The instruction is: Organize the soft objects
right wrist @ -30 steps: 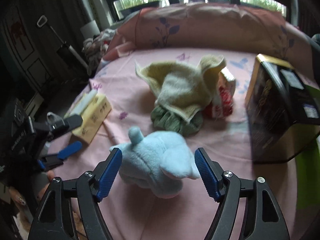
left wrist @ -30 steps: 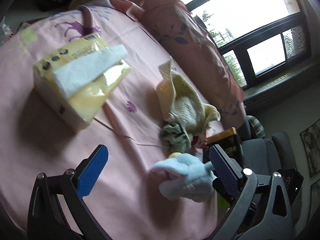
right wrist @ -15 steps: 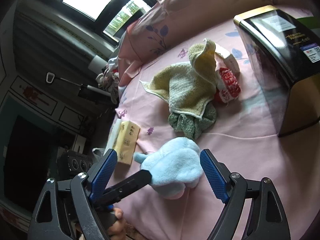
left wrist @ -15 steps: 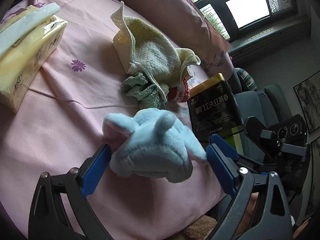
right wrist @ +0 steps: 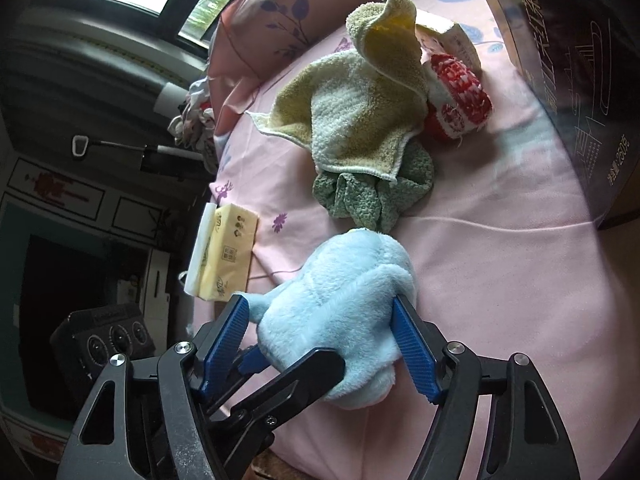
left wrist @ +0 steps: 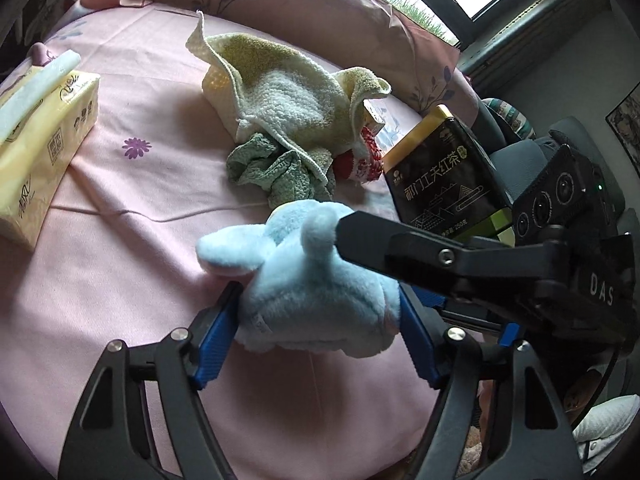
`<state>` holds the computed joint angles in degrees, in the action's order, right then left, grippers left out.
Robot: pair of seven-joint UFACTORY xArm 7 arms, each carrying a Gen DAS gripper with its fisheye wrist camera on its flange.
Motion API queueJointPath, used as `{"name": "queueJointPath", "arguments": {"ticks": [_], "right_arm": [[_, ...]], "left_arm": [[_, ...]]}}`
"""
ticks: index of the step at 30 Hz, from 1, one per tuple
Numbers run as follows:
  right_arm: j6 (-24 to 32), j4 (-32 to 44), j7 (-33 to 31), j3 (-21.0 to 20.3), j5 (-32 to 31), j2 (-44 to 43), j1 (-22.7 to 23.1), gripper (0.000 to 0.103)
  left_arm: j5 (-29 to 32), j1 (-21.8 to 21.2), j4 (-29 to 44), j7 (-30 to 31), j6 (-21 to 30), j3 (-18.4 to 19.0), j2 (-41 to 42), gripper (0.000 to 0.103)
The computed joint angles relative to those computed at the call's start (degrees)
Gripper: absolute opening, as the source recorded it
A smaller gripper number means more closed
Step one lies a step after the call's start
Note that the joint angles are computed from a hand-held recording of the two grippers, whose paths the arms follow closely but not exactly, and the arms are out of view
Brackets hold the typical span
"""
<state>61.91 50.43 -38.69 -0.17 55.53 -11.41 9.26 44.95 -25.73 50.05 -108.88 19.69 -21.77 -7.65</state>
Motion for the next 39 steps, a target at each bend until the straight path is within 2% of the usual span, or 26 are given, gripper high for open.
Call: {"name": "queueJointPath", "arguments": {"ticks": [2,8,15,21,24,26,32,39], "right_arm": [[0.74,0.03,-0.79,-0.62,0.23,-0.56,-0.32,0.067],[2.4,-0.79,-5.93,-3.62,4.51,-5.36,-1.86,0.067],[5.63,-0.2,-11.18,-8.18,8.95,-9.11,-3.78,0.067],[6.31,0.52,-14.03,-11.34,12.63,-10.34,-6.46,0.067],[9.08,1.89,-14.87,-13.5,14.56,-8.84,-8.18,0.067],[10.65,2.67,-15.53,-14.48,15.74,-7.89,-9.74,0.067],[11.24,3.09,-16.32,-15.28,19.14,-6.71,-13.96,0.067],[9.43,3.51,-15.68,-15.93,21.83,-5.14,-17.93,0.067]], "left_arm": [[1.39,-0.52,2.57,0.07,4.87,-1.13,0.62,0.072],[9.75,-5.47,12.68,0.6,19.44,-2.1,4.5,0.072],[16.29,-12.38,22.87,4.28,29.08,0.1,9.42,0.072],[19.37,-17.38,31.2,8.36,31.58,2.81,14.32,0.072],[20.52,-20.74,38.07,12.24,35.08,4.18,19.04,0.072],[20.91,-22.55,41.76,14.7,35.53,5.33,21.63,0.072],[19.81,-26.25,51.31,21.93,33.21,8.91,28.39,0.072],[14.96,-28.61,62.87,32.2,28.72,12.07,37.03,0.072]]}}
